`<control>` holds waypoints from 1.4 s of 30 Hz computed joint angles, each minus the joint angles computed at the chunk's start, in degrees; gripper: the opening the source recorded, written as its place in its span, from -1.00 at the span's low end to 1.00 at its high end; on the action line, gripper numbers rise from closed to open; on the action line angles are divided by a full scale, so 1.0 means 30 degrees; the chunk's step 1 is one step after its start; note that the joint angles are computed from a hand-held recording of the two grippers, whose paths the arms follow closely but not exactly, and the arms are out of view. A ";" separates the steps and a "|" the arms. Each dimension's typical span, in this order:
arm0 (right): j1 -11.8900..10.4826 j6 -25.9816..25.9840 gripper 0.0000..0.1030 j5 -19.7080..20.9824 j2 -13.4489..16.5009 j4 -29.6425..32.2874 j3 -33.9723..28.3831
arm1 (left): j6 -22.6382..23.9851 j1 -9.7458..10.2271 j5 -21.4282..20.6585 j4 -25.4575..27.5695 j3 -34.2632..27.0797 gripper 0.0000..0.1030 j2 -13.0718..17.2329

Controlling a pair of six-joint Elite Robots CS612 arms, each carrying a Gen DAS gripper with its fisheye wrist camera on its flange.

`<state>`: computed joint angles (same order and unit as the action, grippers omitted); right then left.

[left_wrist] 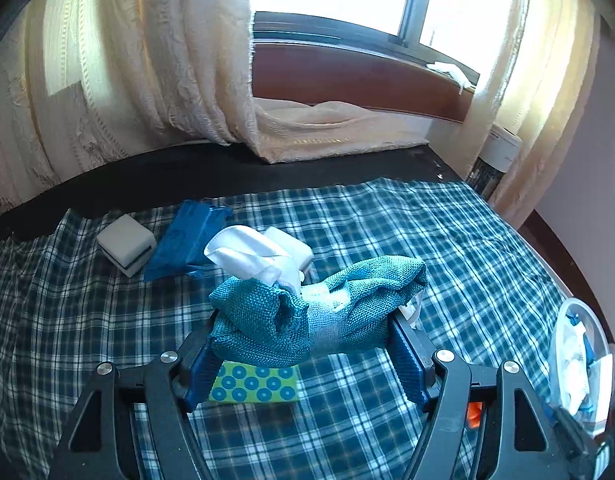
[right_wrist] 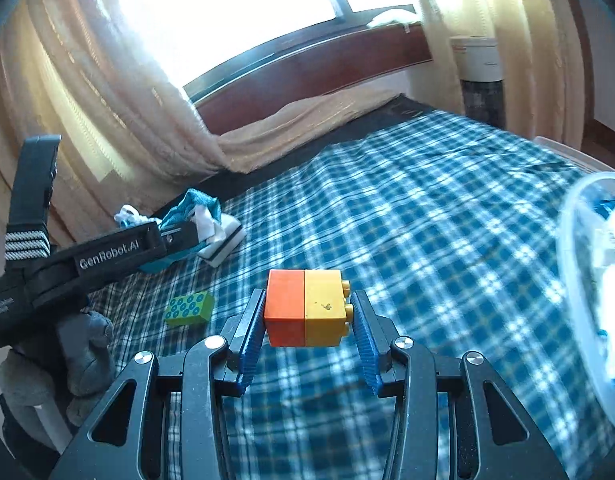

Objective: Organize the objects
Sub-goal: 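Carry the brick over the bowl and open the right gripper while the left lifts the cloth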

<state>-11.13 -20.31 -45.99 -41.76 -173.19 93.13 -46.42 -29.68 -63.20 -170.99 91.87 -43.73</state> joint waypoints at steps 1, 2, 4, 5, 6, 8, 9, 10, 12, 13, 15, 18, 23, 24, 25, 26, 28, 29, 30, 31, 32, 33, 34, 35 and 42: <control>-0.0084 0.0127 -0.15 -0.0019 -0.0029 -0.0149 0.0034 | 0.0075 -0.0040 -0.0010 -0.0007 -0.0024 0.49 0.0017; -0.0165 0.0266 -0.15 -0.0048 -0.0058 -0.0331 0.0077 | 0.0170 -0.0094 -0.0015 -0.0029 -0.0026 0.49 0.0021; -0.0385 0.0606 -0.15 -0.0084 -0.0140 -0.0808 0.0190 | 0.0351 -0.0173 -0.0050 -0.0044 -0.0072 0.49 0.0053; -0.0494 0.0767 -0.15 -0.0120 -0.0174 -0.1052 0.0244 | 0.0439 -0.0217 -0.0064 -0.0038 -0.0101 0.49 0.0074; -0.0640 0.0962 -0.15 -0.0144 -0.0215 -0.1314 0.0289 | 0.0519 -0.0252 -0.0083 -0.0014 -0.0142 0.49 0.0099; -0.0890 0.1339 -0.15 -0.0209 -0.0280 -0.1838 0.0353 | 0.0716 -0.0328 -0.0153 0.0011 -0.0223 0.49 0.0163; -0.1018 0.1538 -0.15 -0.0262 -0.0299 -0.2120 0.0384 | 0.0789 -0.0377 -0.0165 0.0041 -0.0257 0.49 0.0184; -0.1112 0.1721 -0.15 -0.0340 -0.0286 -0.2347 0.0372 | 0.0889 -0.0421 -0.0185 0.0071 -0.0305 0.49 0.0215; -0.1333 0.2131 -0.15 -0.0575 -0.0275 -0.2815 0.0351 | 0.1001 -0.0476 -0.0228 0.0177 -0.0395 0.49 0.0260; -0.1466 0.2403 -0.15 -0.0787 -0.0261 -0.3081 0.0323 | 0.1013 -0.0508 -0.0307 0.0233 -0.0438 0.49 0.0280; -0.1687 0.2835 -0.15 -0.1130 -0.0232 -0.3410 0.0257 | 0.1058 -0.0562 -0.0439 0.0287 -0.0479 0.49 0.0298; -0.2007 0.3491 -0.15 -0.1674 -0.0138 -0.3941 0.0091 | 0.1213 -0.0684 -0.0470 0.0393 -0.0573 0.49 0.0308; -0.2576 0.4521 -0.15 -0.2558 0.0039 -0.4558 -0.0327 | 0.1402 -0.0854 -0.0522 0.0490 -0.0795 0.49 0.0360; -0.2669 0.4783 -0.15 -0.2737 0.0117 -0.4567 -0.0475 | 0.1435 -0.0886 -0.0547 0.0519 -0.0842 0.49 0.0375; -0.2745 0.4935 -0.15 -0.2850 0.0163 -0.4521 -0.0593 | 0.1512 -0.0931 -0.0598 0.0560 -0.0906 0.49 0.0397; -0.2815 0.5091 -0.15 -0.2943 0.0218 -0.4470 -0.0716 | 0.1565 -0.0956 -0.0626 0.0606 -0.0963 0.49 0.0417; -0.2968 0.5263 -0.15 -0.3181 0.0325 -0.4399 -0.1012 | 0.1719 -0.1057 -0.0692 0.0722 -0.1111 0.49 0.0478; -0.3001 0.5285 -0.16 -0.3334 0.0350 -0.4436 -0.1063 | 0.1770 -0.1099 -0.0715 0.0767 -0.1170 0.49 0.0504; -0.3059 0.5358 -0.16 -0.3401 0.0389 -0.4429 -0.1163 | 0.1838 -0.1145 -0.0744 0.0802 -0.1233 0.49 0.0531; -0.3140 0.5470 -0.15 -0.3308 0.0460 -0.4403 -0.1303 | 0.1936 -0.1205 -0.0767 0.0832 -0.1305 0.49 0.0561; -0.3205 0.5516 -0.15 -0.3168 0.0501 -0.4350 -0.1391 | 0.1981 -0.1248 -0.0763 0.0878 -0.1367 0.49 0.0584; -0.3319 0.5528 -0.15 -0.2990 0.0525 -0.4278 -0.1458 | 0.2041 -0.1297 -0.0767 0.0933 -0.1441 0.49 0.0609; -0.3325 0.5540 -0.16 -0.2996 0.0565 -0.4250 -0.1540 | 0.2105 -0.1342 -0.0777 0.0966 -0.1507 0.49 0.0636; -0.3312 0.5532 -0.16 -0.3036 0.0612 -0.4216 -0.1635 | 0.2137 -0.1382 -0.0770 0.1000 -0.1565 0.49 0.0654; -0.3490 0.5607 -0.15 -0.2582 0.0890 -0.3630 -0.2159 | 0.2394 -0.1620 -0.0888 0.1270 -0.1966 0.49 0.0811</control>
